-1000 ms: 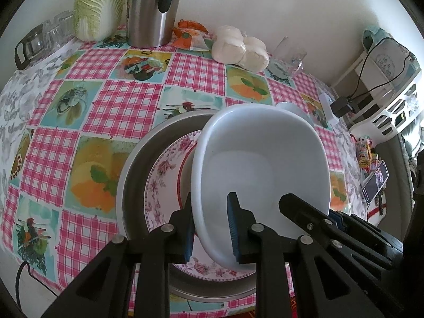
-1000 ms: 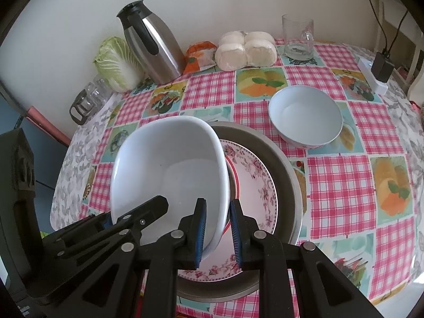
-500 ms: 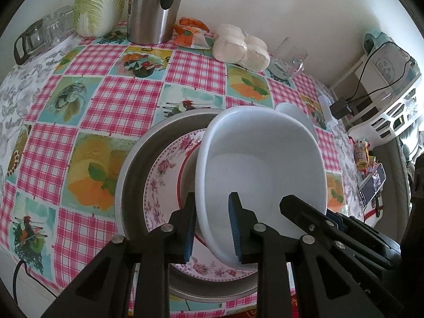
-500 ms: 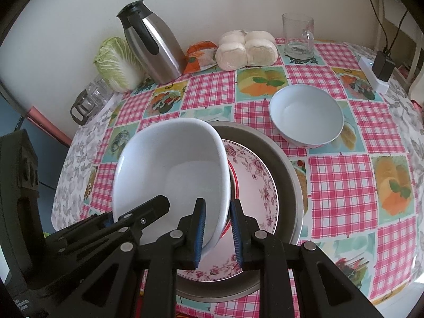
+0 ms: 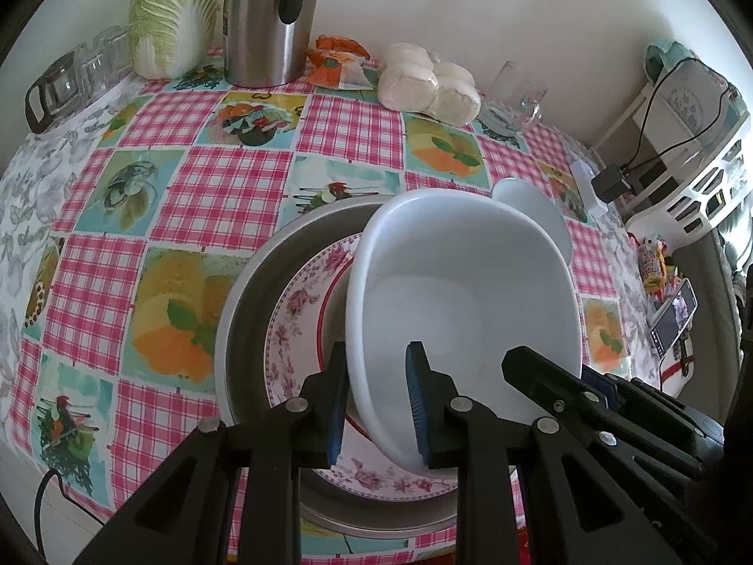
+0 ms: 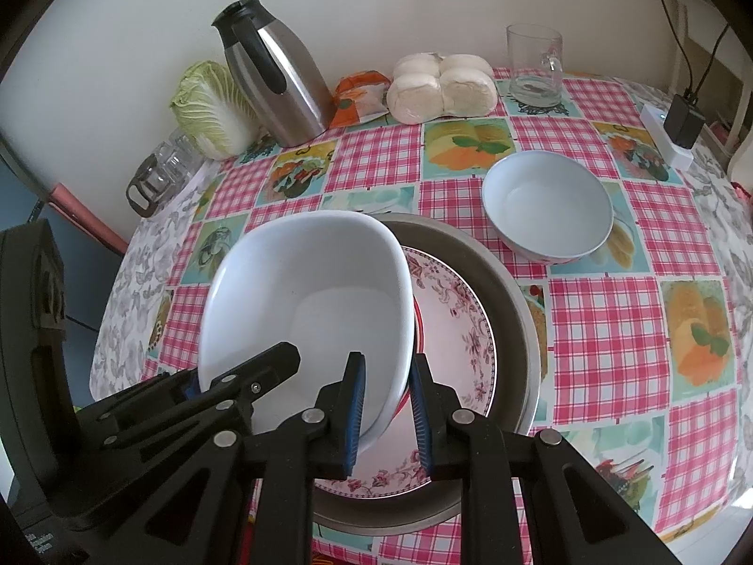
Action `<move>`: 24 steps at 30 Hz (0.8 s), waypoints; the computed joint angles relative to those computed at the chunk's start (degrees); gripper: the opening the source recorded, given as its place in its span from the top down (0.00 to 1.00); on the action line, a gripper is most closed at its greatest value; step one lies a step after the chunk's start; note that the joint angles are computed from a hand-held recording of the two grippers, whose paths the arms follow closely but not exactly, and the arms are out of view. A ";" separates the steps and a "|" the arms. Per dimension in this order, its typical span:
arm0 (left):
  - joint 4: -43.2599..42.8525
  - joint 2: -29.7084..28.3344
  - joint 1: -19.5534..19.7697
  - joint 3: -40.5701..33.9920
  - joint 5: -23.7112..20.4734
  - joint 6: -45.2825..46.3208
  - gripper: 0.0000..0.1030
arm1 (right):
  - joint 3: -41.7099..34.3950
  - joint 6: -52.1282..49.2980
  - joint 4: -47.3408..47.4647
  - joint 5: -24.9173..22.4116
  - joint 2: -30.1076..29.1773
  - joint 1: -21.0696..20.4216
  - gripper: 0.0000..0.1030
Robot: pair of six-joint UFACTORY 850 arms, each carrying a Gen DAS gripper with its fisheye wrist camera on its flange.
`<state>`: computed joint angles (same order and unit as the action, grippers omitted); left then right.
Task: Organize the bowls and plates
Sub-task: 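Lower the white square bowl into the strawberry bowl with both tools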
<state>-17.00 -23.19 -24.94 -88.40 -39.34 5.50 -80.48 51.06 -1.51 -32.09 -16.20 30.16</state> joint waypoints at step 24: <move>4.72 0.26 -0.78 0.14 1.18 -2.20 0.76 | 0.36 0.73 -0.35 0.43 0.30 -0.16 0.79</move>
<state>-12.28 -22.94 -25.72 -88.25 -38.16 3.30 -80.12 51.79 -1.86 -31.66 -15.91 30.00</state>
